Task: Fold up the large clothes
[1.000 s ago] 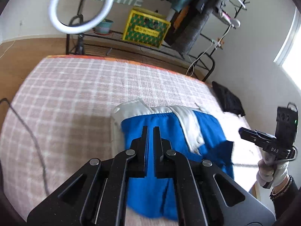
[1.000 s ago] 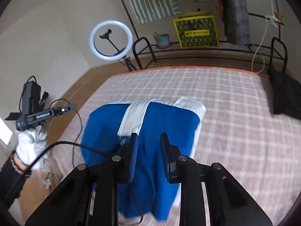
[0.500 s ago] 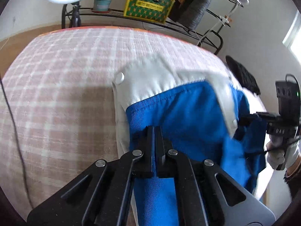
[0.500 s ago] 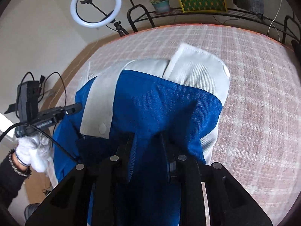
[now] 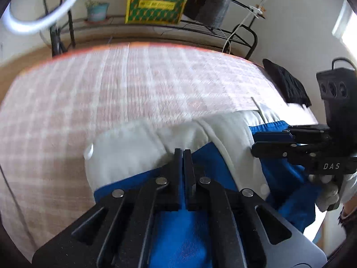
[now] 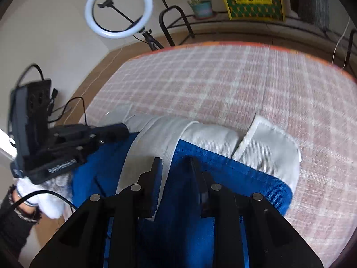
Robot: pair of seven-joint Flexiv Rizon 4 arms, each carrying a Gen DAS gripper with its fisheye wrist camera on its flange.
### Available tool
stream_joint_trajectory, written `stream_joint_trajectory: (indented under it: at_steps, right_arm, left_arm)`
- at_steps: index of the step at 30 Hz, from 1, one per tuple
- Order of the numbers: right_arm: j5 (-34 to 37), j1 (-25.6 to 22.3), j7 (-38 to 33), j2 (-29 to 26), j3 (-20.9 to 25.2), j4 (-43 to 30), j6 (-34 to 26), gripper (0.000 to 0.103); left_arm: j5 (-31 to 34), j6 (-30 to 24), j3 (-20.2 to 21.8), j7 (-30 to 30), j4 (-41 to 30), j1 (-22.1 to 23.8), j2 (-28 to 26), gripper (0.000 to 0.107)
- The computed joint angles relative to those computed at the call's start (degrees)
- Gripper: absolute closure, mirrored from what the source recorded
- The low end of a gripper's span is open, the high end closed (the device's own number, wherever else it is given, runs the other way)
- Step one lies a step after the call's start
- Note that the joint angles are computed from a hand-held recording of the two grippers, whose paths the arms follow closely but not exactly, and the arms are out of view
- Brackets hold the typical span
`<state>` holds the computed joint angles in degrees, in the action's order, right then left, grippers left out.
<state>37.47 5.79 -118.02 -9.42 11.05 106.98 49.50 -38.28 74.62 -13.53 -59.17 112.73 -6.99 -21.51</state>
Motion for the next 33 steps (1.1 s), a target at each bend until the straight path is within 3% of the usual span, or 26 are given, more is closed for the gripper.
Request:
stream_joint_trajectory:
  at_steps: [2,5,6,8,10,13,16,18,22,24,26,31,33]
  right_arm:
    - [0.35,-0.14,0.72,-1.29,-0.24,-0.66,-0.39,0.083]
    - [-3.49,0.81,3.66,1.57,-0.05,1.85,2.07,0.083]
    - [-2.94,0.46,2.79,3.74,0.12,3.1,2.82,0.083]
    - [4.43,-1.51,-2.86,8.43,-0.8,3.88,-0.87,0.083]
    - [9.75,-2.42,-8.0,14.71,-2.82,6.89,-3.92,0.083]
    - [13.22,-1.77,-13.94,23.02,-6.04,11.56,-10.58,0.083]
    - [12.35,0.27,-17.03,27.66,-7.37,15.67,-13.51,0.083]
    - [9.73,1.52,-14.99,26.94,-6.0,17.12,-9.59,0.083]
    - [6.12,3.11,-6.38,19.56,-5.55,17.29,2.41,0.083]
    - [4.23,3.28,-1.16,15.24,-6.24,17.07,4.88,0.088]
    - [3.93,2.83,1.23,13.31,-6.5,16.83,5.0,0.098]
    - [1.74,2.1,2.54,20.15,-6.32,18.9,4.16,0.091]
    - [1.28,2.58,2.69,23.22,-6.99,19.6,4.41,0.071]
  left_arm:
    - [-2.32,1.77,-1.65,1.64,0.86,0.76,0.01,0.104]
    - [-6.57,2.14,-2.72,3.02,4.26,1.61,4.07,0.104]
    - [-9.88,3.17,-3.59,5.53,6.02,1.88,5.95,0.104]
    - [-22.91,5.38,-6.97,16.53,10.46,2.46,11.04,0.104]
    - [-34.72,4.56,-7.47,25.32,13.78,0.94,15.91,0.104]
    - [-41.9,0.05,-4.82,30.28,18.72,-2.03,21.92,0.104]
    - [-40.23,0.01,-2.85,30.18,21.14,-4.59,22.92,0.104]
    - [-38.03,1.72,-1.92,28.26,22.02,-6.09,21.83,0.104]
    - [-36.95,7.65,-0.06,26.73,23.02,-9.44,18.58,0.104]
    - [-40.7,5.2,1.59,28.21,23.11,-10.49,18.16,0.104]
    - [-39.1,2.46,4.04,26.0,23.8,-10.79,19.52,0.104]
    - [-29.37,-2.17,10.34,18.37,22.96,-9.55,24.57,0.103]
    - [-26.66,-2.61,11.65,15.65,21.72,-8.54,25.69,0.092]
